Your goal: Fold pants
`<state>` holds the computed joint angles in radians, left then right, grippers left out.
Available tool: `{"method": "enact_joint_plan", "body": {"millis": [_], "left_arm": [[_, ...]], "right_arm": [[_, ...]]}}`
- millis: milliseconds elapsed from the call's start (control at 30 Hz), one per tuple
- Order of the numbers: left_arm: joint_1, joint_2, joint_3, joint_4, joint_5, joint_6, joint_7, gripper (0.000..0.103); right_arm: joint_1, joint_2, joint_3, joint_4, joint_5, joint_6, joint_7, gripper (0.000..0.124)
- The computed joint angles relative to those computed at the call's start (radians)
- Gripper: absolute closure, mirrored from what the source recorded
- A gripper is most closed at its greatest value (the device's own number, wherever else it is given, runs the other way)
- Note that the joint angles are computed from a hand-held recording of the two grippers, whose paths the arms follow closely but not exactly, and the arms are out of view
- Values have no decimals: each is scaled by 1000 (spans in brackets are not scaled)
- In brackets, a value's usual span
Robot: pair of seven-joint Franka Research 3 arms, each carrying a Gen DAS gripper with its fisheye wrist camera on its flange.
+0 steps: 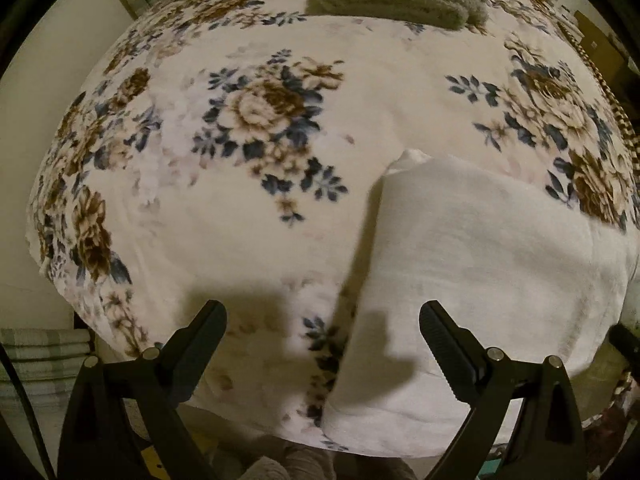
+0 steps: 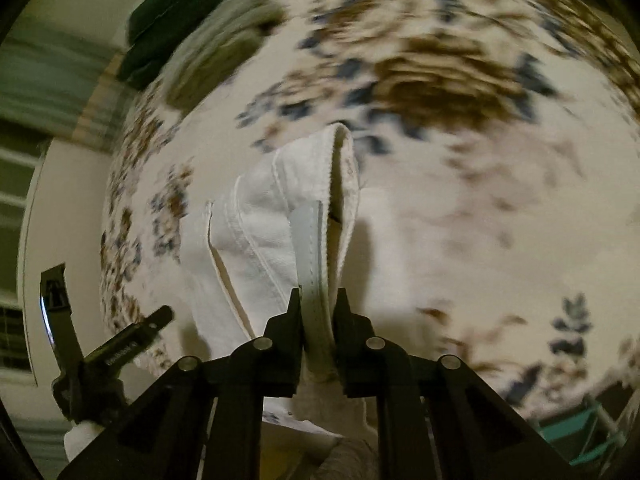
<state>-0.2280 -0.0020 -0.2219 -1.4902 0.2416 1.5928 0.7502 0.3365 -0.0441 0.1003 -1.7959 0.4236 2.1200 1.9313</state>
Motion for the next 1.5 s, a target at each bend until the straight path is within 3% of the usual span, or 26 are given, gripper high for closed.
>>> {"method": "enact_joint_plan", "body": {"millis": [100, 233, 300, 333, 433, 600, 667, 700, 733, 800, 867, 1000, 1067, 1167, 1200, 1233, 1267, 1300, 1333, 1500], "left_arm": [[1, 12, 1, -5, -14, 14, 10, 4], [7, 32, 8, -4, -48, 36, 27, 4], [13, 54, 12, 13, -62, 52, 38, 4], [16, 61, 14, 16, -71, 63, 41, 4], [25, 108, 20, 55, -89, 91, 61, 4], [45, 206, 25, 130, -149, 131, 111, 4], [67, 214, 27, 110, -218, 182, 126, 21], [81, 207, 27, 83, -263, 229, 137, 44], [87, 208, 26, 75, -284, 252, 145, 66], [83, 220, 28, 90, -273, 251, 143, 69], [86, 212, 31, 73, -272, 270, 128, 71], [112, 179, 39, -2, -328, 319, 110, 67], [106, 183, 35, 14, -313, 302, 117, 66], [85, 178, 27, 54, -260, 257, 128, 58], [81, 168, 26, 60, -256, 239, 128, 42], [80, 152, 26, 50, -257, 238, 126, 15], [79, 127, 26, 28, -256, 244, 122, 4], [78, 98, 25, -3, -262, 259, 121, 0], [75, 75, 24, -27, -267, 258, 128, 0], [63, -25, 26, -174, -311, 249, 130, 0]], "right_arm": [[-30, -41, -24, -82, -14, -23, 41, 109], [-61, 1, -50, -112, 57, -72, 5, 88], [-71, 3, -51, -108, 70, -52, 6, 83], [-73, 2, -49, -108, 70, -32, 7, 69], [-78, 0, -47, -97, 80, 38, 7, 47], [-90, 127, -47, 9, 126, -15, -49, 46], [-102, 151, -45, 9, 187, -4, -97, 48], [-105, 155, -43, 4, 209, 6, -110, 61], [-106, 154, -40, -3, 231, 26, -126, 82], [-93, 151, -39, 20, 137, 20, -102, 108], [-83, 143, -35, 38, 80, 20, -110, 112], [-67, 179, -32, 127, -32, -20, -138, 113], [-68, 212, -35, 155, -37, -38, -131, 113], [-92, 266, -38, 210, 14, -134, -142, 106], [-102, 262, -38, 205, 44, -138, -149, 99], [-111, 250, -38, 191, 75, -141, -158, 79], [-121, 229, -38, 166, 110, -141, -169, 65], [-132, 190, -39, 117, 159, -124, -189, 39], [-139, 140, -42, 55, 205, -104, -203, 35], [-134, -50, -64, -230, 366, -61, -151, 35]]}}
